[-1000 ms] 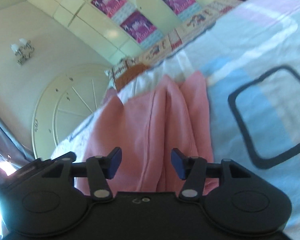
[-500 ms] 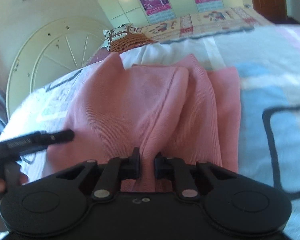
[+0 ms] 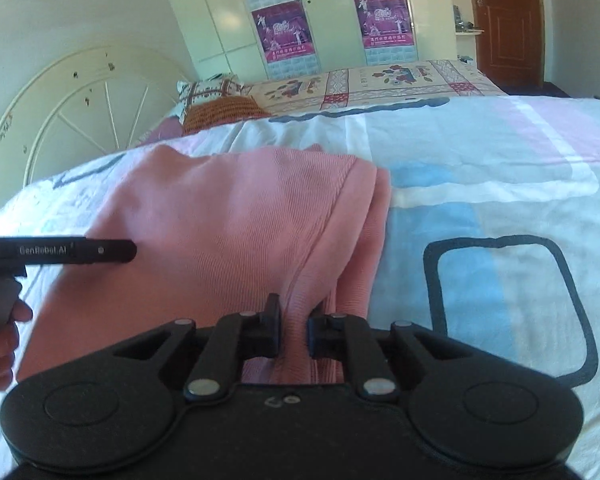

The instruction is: Fold small clothes

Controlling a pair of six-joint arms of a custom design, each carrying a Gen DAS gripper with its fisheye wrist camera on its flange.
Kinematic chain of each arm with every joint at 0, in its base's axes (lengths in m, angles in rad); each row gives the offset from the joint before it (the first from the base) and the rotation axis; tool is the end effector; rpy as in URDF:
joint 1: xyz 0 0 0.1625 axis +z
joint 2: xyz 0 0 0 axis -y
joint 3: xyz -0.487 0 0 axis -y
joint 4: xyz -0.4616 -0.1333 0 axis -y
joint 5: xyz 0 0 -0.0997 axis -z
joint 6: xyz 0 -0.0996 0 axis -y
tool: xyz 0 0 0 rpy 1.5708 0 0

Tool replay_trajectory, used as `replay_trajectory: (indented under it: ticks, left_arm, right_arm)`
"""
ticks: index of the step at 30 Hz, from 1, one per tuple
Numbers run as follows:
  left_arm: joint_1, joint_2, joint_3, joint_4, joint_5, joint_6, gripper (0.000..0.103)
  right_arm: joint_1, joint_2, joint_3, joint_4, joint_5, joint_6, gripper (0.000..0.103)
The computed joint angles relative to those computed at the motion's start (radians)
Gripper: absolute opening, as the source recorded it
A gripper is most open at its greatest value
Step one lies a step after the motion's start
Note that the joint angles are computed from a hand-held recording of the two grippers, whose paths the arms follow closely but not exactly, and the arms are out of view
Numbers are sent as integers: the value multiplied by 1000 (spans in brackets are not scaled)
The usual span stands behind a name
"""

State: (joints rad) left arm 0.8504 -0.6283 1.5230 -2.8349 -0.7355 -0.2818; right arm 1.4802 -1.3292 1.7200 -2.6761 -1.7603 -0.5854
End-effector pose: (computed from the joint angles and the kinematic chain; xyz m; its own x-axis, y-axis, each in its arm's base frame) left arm -0.3720 -0.7379 0.0624 -0.8251 0.0370 -0.5638 0.4016 0.7403 -0.5391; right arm 0.0523 -0.6903 0.4510 -0.8437 -0.2392 0.4806 -0.4773 0.7441 -0.4675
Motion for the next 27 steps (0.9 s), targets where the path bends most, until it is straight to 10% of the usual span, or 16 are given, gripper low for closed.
replay_trajectory:
  ticks: [4,12,27]
  left_arm:
    - [11,-21,23,-101,-25,44,74]
    - [51,-23,9,-31,-93,-49,74]
    - [0,-25,12,-32,-49,26,75]
  right_arm:
    - [-22,-2,-24,-13,94,49,51]
    - [-36,47,-98,55,99,76,9]
    - [-25,45,-68,-52,14,27,6]
